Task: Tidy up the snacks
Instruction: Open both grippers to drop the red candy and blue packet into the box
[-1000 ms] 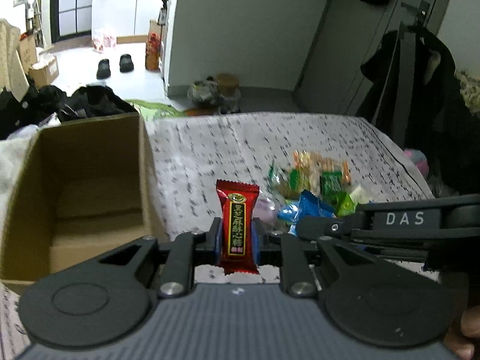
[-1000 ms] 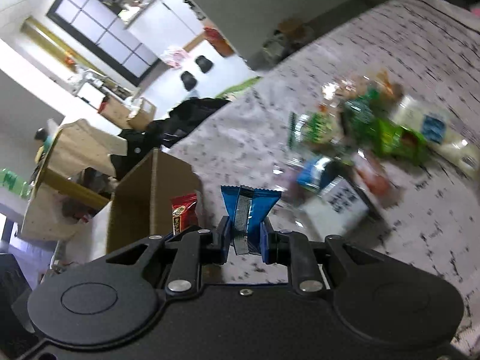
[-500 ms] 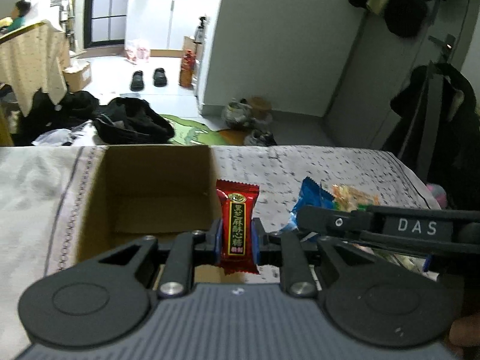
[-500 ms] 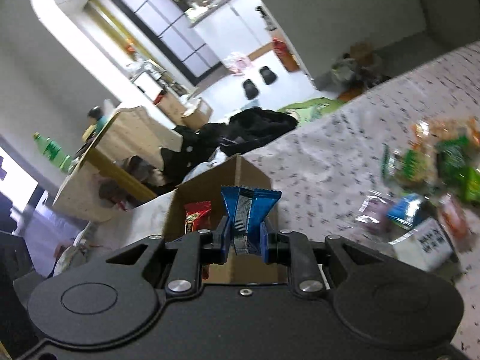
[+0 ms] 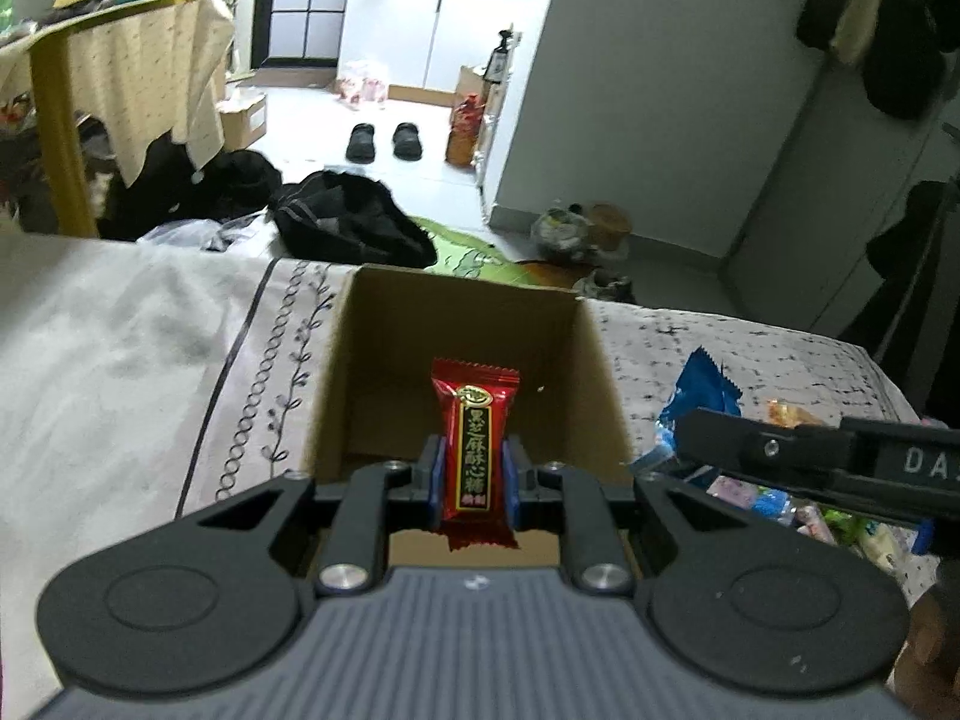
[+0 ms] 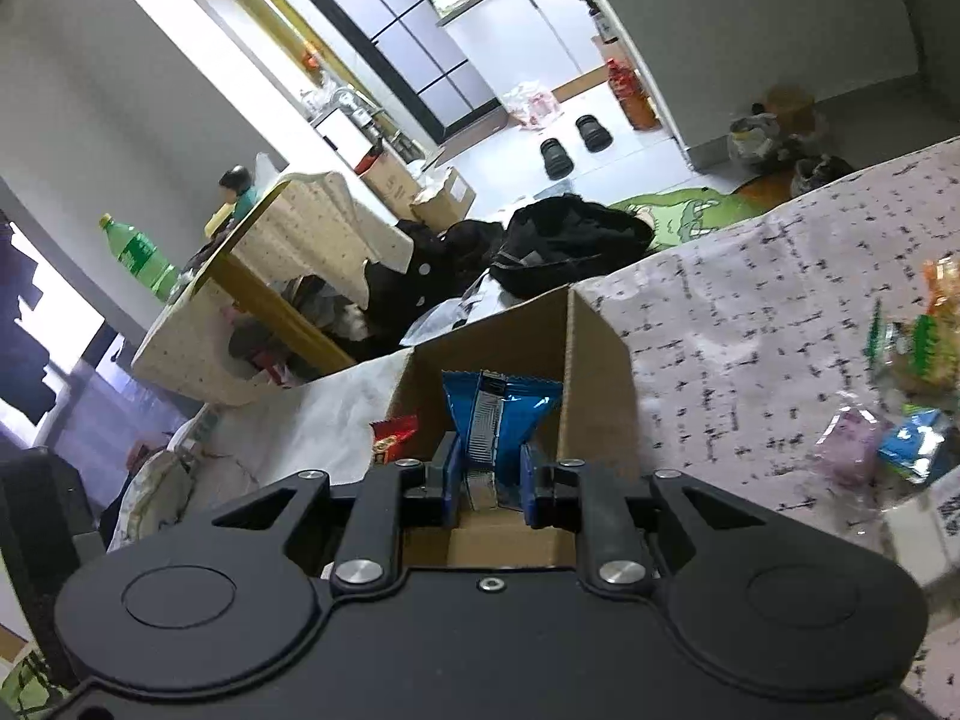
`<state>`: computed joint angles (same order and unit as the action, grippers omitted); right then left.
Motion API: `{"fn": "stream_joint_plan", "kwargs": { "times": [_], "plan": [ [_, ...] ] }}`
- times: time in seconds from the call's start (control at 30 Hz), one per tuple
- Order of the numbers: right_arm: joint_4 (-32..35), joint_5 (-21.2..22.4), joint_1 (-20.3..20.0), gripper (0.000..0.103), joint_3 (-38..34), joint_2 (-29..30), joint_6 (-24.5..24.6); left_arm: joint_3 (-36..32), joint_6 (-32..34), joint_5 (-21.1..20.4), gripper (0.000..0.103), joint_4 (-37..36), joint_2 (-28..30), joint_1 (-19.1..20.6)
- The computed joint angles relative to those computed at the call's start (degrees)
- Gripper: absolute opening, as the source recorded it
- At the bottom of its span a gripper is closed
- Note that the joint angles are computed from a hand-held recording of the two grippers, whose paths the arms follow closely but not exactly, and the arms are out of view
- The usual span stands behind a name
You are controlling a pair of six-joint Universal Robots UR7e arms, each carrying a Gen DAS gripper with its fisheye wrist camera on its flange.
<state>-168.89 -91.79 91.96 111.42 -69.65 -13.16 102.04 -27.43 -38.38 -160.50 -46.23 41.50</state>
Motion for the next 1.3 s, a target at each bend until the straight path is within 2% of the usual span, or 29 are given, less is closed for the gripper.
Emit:
{"fn": "stream_joint_plan", "kwargs": {
  "times": [0.37, 0.47, 0.57, 0.63, 0.7, 0.77, 1.0, 1.17, 1.3],
  "plan": [
    [0.9, -3.3, 1.3, 0.020, -1.8, 3.8, -0.2, 0.1, -3.6, 1.0, 0.018, 3.1, 0.3, 1.7],
    [1.3, -3.7, 1.4, 0.020, -1.9, 4.0, -0.5, 0.3, -3.7, 2.1, 0.022, 3.2, 0.3, 1.3],
    [2.4, -4.3, 1.8, 0.021, -2.6, 4.2, -0.6, 0.6, -4.0, 2.4, 0.033, 2.8, -0.1, 0.9],
    [2.8, -5.2, 2.2, 0.026, -3.1, 4.3, -0.9, 0.8, -4.8, 3.4, 0.053, 2.9, -0.2, 0.3],
    [2.2, -4.7, 2.1, 0.029, -2.7, 3.6, -1.3, 1.2, -5.7, 4.7, 0.066, 3.1, -0.5, -0.6],
    [2.2, -3.7, 1.8, 0.040, -2.3, 2.5, -1.3, 1.7, -6.7, 5.3, 0.074, 3.2, -0.9, -1.2],
    [1.8, -3.2, 1.0, 0.058, -0.2, -1.4, -1.5, 2.1, -9.2, 3.7, 0.084, 2.3, -1.9, -2.0],
    [0.9, -5.2, 0.6, 0.082, 1.4, -3.9, -2.8, 2.4, -9.1, 4.2, 0.095, 1.2, -1.6, -2.9],
    [-0.6, -6.6, 0.1, 0.093, 2.9, -5.8, -5.0, 2.7, -6.3, 4.4, 0.103, -1.8, -1.0, -3.7]
  ]
}}
